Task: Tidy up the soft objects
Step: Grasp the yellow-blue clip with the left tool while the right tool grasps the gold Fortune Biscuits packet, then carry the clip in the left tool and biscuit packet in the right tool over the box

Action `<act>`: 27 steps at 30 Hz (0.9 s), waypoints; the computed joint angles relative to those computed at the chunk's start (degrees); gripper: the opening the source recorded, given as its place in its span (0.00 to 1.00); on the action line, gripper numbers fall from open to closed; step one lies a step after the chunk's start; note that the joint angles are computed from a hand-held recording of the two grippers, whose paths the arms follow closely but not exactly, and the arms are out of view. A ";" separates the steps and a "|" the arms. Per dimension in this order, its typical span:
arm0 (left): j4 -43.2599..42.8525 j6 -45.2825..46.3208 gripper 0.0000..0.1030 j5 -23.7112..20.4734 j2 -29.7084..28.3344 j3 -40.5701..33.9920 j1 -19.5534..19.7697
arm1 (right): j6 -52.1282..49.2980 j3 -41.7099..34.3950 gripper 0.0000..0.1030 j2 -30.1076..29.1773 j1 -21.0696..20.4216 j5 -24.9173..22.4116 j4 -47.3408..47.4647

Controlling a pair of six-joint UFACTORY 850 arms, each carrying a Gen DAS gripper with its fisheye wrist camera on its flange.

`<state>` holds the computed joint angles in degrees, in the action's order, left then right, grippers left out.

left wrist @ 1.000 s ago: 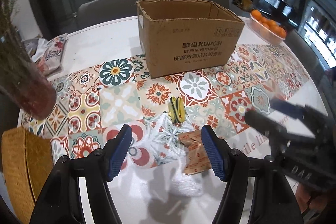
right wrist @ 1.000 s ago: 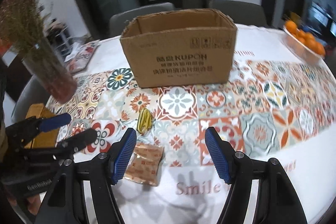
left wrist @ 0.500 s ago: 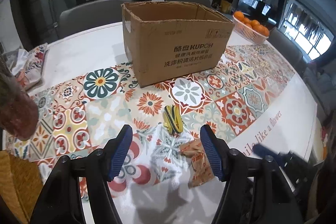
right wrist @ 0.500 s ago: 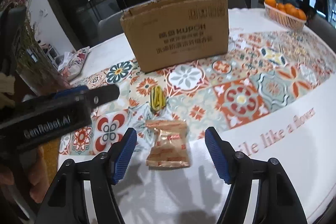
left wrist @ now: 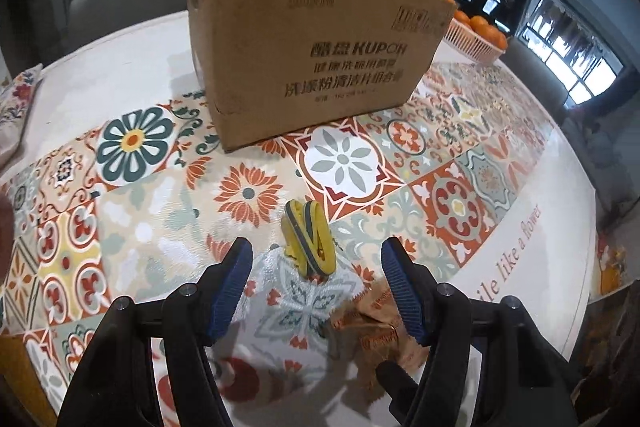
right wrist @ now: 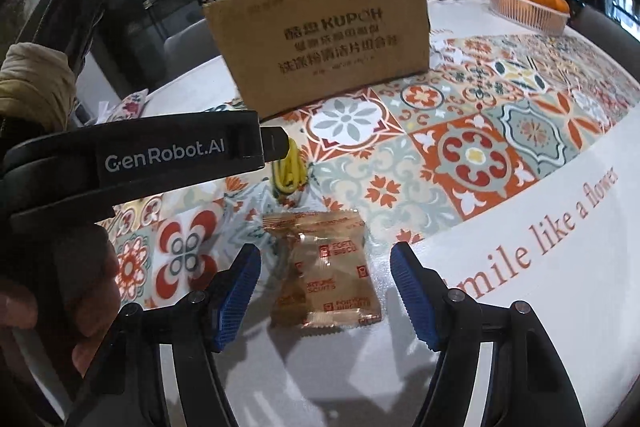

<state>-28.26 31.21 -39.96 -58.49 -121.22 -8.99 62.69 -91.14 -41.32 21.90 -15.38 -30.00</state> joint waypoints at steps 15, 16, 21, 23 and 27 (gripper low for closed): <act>10.49 -11.18 0.51 -6.39 -10.82 -15.18 -1.67 | -0.21 -4.64 0.59 -4.45 -0.37 -2.30 2.96; 11.00 -11.39 0.50 -6.26 -10.91 -15.16 -1.78 | -0.24 -4.85 0.58 -4.67 -0.39 -2.51 3.03; 13.66 -12.05 0.34 -4.41 -10.24 -13.91 -2.49 | 0.35 -4.85 0.52 -5.07 -0.51 -2.06 2.52; 13.13 -11.22 0.32 -4.70 -10.31 -14.04 -2.47 | 1.57 -4.63 0.50 -4.95 -0.45 -1.87 1.02; 11.48 -9.61 0.28 -6.23 -10.78 -15.08 -2.07 | 5.47 -4.26 0.47 -4.72 -0.37 -2.35 -3.25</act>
<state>-16.78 21.60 -46.19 -69.26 -136.30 -11.06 68.16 -95.40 -46.04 21.53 -17.73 -33.26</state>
